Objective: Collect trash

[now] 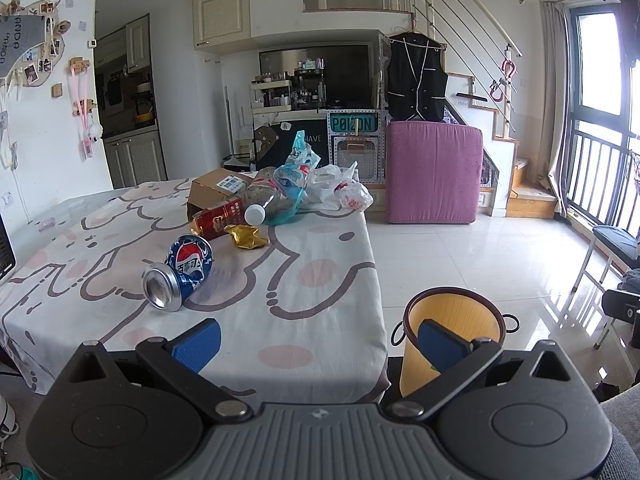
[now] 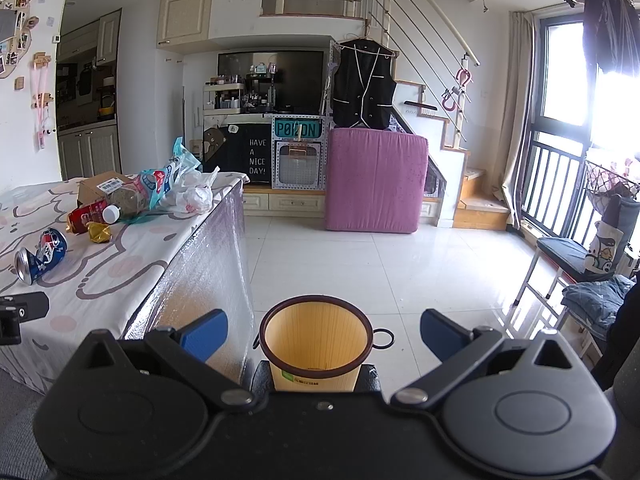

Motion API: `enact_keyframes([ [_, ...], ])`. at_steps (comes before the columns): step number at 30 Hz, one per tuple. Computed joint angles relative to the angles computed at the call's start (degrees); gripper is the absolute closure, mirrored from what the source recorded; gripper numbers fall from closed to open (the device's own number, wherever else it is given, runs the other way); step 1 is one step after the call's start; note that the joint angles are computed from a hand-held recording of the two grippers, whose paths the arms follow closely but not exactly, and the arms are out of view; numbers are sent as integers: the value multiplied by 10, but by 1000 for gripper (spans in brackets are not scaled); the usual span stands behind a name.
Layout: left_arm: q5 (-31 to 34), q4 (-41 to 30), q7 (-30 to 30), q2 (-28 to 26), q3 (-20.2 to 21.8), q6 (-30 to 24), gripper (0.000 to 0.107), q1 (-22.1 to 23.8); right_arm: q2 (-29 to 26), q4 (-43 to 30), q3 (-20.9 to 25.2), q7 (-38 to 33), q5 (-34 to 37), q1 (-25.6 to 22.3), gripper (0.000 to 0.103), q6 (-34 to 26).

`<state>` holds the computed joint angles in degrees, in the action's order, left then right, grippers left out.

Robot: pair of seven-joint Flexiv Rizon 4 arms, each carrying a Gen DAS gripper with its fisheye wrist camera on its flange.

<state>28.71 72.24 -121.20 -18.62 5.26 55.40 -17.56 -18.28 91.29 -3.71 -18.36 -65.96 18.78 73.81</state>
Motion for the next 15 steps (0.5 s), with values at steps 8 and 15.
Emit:
enact_keyframes([
  [8, -1, -13, 0, -6, -1, -11, 4, -3, -1, -1, 1, -3, 4, 0, 0, -1],
  [15, -15, -10, 12, -9, -4, -14, 4, 4, -9, -9, 6, -28, 34, 1, 0, -5],
])
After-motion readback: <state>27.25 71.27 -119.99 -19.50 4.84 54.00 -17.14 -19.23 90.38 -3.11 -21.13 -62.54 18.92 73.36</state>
